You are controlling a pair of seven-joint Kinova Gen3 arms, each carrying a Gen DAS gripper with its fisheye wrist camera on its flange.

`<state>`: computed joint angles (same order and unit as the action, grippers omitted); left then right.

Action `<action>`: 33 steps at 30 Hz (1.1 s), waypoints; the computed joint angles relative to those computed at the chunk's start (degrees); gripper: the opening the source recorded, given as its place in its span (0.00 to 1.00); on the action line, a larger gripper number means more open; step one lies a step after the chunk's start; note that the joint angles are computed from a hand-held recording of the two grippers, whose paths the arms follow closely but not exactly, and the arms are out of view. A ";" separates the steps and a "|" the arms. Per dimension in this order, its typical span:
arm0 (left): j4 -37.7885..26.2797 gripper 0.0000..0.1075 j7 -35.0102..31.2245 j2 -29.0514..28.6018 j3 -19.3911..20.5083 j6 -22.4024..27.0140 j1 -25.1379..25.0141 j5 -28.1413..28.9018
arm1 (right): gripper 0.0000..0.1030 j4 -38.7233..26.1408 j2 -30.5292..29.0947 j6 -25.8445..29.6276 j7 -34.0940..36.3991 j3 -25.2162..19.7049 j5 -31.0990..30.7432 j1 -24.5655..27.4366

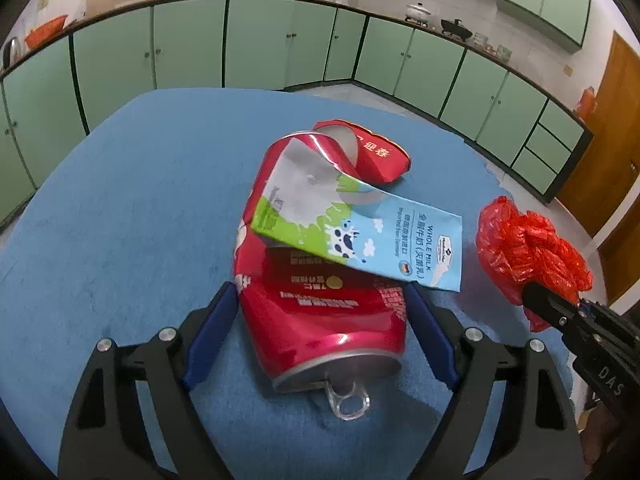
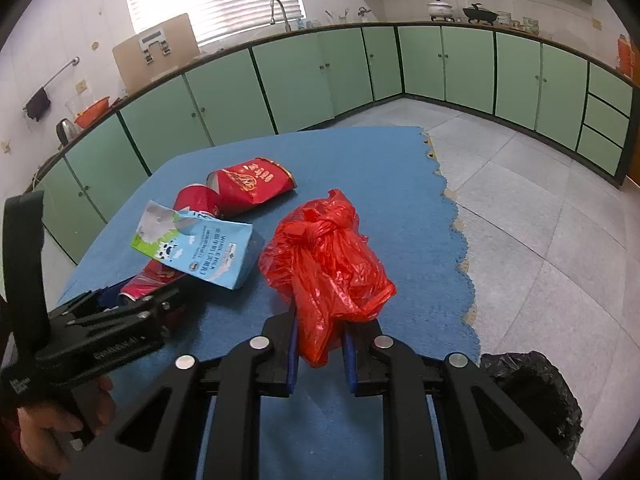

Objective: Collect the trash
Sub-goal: 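Grasp the red plastic bag with the right tool while the left tool moves to the red can, then grasp the blue-white milk carton with the left tool while the right tool holds the bag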

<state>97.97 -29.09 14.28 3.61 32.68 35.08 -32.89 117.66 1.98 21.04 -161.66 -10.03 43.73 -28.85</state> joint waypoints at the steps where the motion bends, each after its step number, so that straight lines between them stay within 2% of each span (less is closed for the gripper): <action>1: 0.26 0.75 0.02 -0.26 -0.06 -0.17 0.00 -0.16 | 0.17 0.13 -0.06 0.04 -0.28 0.01 0.17 -0.01; 7: 3.48 0.76 3.32 -3.57 -0.41 -3.77 -0.06 -3.42 | 0.17 0.30 -0.27 -0.12 0.12 0.05 -0.49 0.60; 11: 3.69 0.78 5.78 -4.10 0.01 -4.90 -0.36 -6.42 | 0.17 0.26 -0.42 0.30 -1.95 -0.22 1.50 0.34; 18: 0.22 0.78 0.83 -1.61 0.06 -5.73 -3.69 -2.38 | 0.17 0.04 -0.44 1.34 -2.80 -0.60 2.70 0.23; 20: -0.60 0.72 -2.02 -1.05 0.45 -6.26 -4.95 0.44 | 0.17 -0.08 -0.27 1.46 -2.99 -0.57 2.74 0.26; 22: -1.12 0.51 -4.96 -0.74 0.86 -6.64 -5.92 3.49 | 0.17 -0.38 -0.03 1.54 -2.46 -0.46 2.09 0.32; 23: -0.92 0.48 -5.91 -0.85 0.79 -7.23 -6.01 4.60 | 0.17 -0.46 0.03 1.57 -2.33 -0.38 2.02 0.29; 27: 0.50 0.25 -5.87 -1.73 -0.94 -8.64 -3.23 3.45 | 0.17 -0.74 0.24 1.74 -2.01 -0.17 1.85 0.08; 30: 1.87 0.17 -7.27 -2.72 -0.20 -9.96 -3.25 4.60 | 0.17 -0.63 0.20 1.82 -1.93 -0.07 1.69 -0.05; 33: 2.73 0.16 -10.93 -3.05 1.41 -11.20 -4.19 7.22 | 0.17 -0.50 0.08 2.00 -1.51 -0.06 1.17 0.00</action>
<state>100.70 -40.02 11.24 5.01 21.49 30.89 -25.67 117.16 2.05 23.05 -163.17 -10.09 44.90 -28.85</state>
